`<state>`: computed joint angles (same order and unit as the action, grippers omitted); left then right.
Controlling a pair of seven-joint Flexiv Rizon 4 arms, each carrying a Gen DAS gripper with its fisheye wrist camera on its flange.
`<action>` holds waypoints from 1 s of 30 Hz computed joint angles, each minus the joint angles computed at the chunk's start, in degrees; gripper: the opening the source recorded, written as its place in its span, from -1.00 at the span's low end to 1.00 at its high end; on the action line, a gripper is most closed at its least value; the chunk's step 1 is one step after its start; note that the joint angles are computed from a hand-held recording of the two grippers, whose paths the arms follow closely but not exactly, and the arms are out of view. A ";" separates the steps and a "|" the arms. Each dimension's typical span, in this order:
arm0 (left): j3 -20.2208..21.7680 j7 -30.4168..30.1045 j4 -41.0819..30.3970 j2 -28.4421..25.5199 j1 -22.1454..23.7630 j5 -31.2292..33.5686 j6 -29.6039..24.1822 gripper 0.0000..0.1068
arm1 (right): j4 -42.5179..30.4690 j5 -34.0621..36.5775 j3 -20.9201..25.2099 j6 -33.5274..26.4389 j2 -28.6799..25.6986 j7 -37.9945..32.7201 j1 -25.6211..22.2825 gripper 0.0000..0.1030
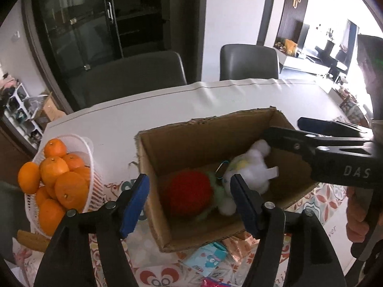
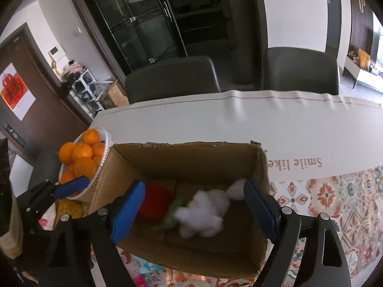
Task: Organize soft objects
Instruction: 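Carry the bunny and pompom over the cardboard box and release both, then move both tools back toward the remaining items on the runner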
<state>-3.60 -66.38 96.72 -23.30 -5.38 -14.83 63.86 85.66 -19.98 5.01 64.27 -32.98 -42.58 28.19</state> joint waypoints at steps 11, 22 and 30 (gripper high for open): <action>0.65 -1.14 6.38 5.77 -0.55 1.34 3.91 0.37 | 7.34 -11.30 -4.45 -0.45 6.01 10.13 3.56 0.66; 1.59 -2.65 15.96 13.83 -2.43 3.24 8.91 0.52 | 16.08 -22.20 -2.65 -1.51 13.19 18.77 3.22 0.66; 1.71 -2.19 22.05 18.31 -3.28 4.18 7.81 0.52 | 21.04 -23.97 1.34 -5.46 17.34 18.39 1.99 0.66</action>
